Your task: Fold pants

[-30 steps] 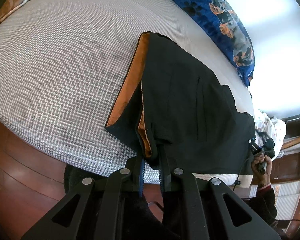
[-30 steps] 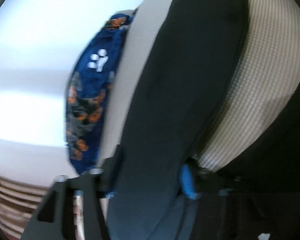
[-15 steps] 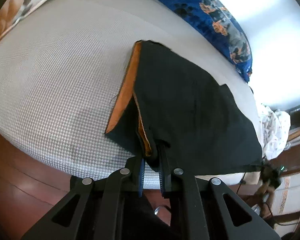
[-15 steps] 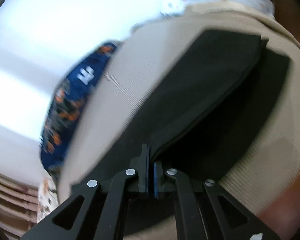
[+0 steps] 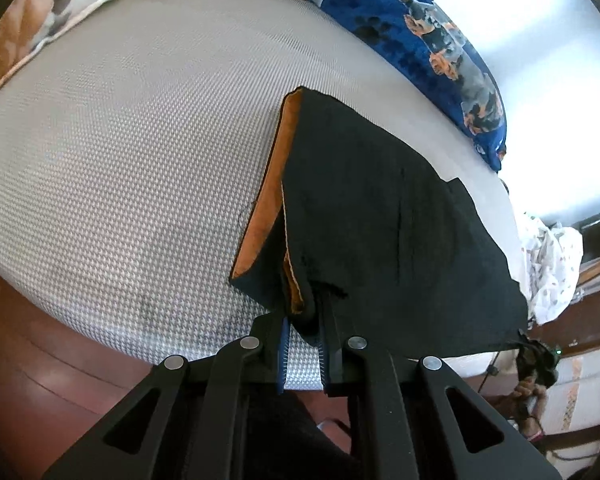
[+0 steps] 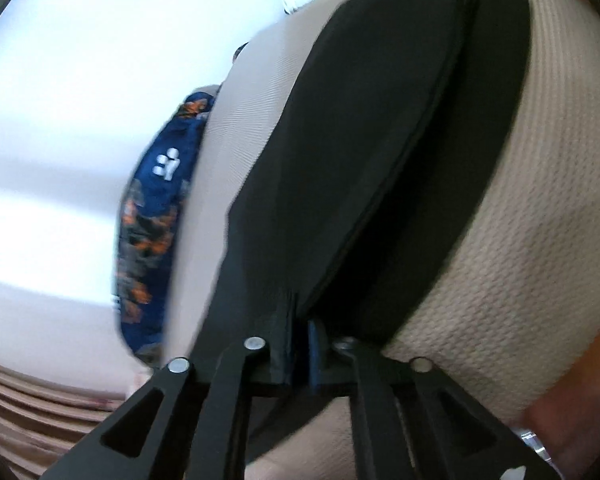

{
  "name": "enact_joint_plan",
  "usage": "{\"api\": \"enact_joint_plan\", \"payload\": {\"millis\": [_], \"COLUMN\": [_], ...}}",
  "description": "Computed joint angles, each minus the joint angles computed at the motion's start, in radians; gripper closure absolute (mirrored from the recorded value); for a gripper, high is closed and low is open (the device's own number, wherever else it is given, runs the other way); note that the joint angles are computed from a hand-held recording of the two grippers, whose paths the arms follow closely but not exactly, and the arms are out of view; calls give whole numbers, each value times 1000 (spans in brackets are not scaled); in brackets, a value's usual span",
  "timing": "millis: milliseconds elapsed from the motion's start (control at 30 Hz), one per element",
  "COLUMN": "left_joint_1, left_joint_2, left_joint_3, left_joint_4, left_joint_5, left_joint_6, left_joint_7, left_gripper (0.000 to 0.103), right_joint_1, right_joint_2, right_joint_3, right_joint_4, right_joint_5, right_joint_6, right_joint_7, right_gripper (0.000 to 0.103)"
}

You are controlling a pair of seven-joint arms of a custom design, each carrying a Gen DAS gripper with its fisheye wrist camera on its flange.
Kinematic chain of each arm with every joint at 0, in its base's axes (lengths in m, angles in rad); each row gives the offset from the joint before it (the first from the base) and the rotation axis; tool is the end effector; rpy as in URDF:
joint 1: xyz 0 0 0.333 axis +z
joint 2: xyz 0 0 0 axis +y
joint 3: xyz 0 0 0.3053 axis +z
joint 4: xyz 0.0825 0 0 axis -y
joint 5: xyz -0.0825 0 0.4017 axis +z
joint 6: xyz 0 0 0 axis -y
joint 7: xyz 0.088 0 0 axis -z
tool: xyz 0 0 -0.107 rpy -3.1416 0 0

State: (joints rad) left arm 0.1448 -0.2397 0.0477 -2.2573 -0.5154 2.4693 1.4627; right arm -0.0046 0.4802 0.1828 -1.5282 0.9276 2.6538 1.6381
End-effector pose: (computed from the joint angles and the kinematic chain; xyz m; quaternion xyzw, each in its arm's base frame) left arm 0.5211 0.1038 0.4917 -0.8524 0.4302 -0.2965 0.0200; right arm 0.7379 0.0867 0.4305 -0.3999 0.7971 0.1116 0.4385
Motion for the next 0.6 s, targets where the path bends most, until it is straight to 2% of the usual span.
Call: {"api": "enact_joint_plan", "payload": {"millis": [100,200,267,367,600], "left_joint_1": [2,1,3,6,3], "left_joint_2": [1,2,0,-3,-1], "left_joint_3": [-4,5,3,-4,-2], "left_joint_4": [2,-4,-5,-2,-4], "left_joint_5": [19,-3,1,22,28], "left_joint_6": [4,4,3,5,11], "left_joint_7": [-5,5,1,-9,-11], "left_gripper": [90,90,90,90,89], "right_joint_1": [20,26,3,23,-6], "right_joint_2": [-44,-62,-55,-53,-92], "right_joint_3": [-26,-48,-22,-40,-28], "right_joint_4": [-44,-74,-82,-65,-125], "right_joint_5": [-43,-95,-39,-93,-23], "right_joint_6": [34,19,32,25,67], "right_joint_7": [43,89,54,90,74], "right_gripper": [99,102,102,101,101]}}
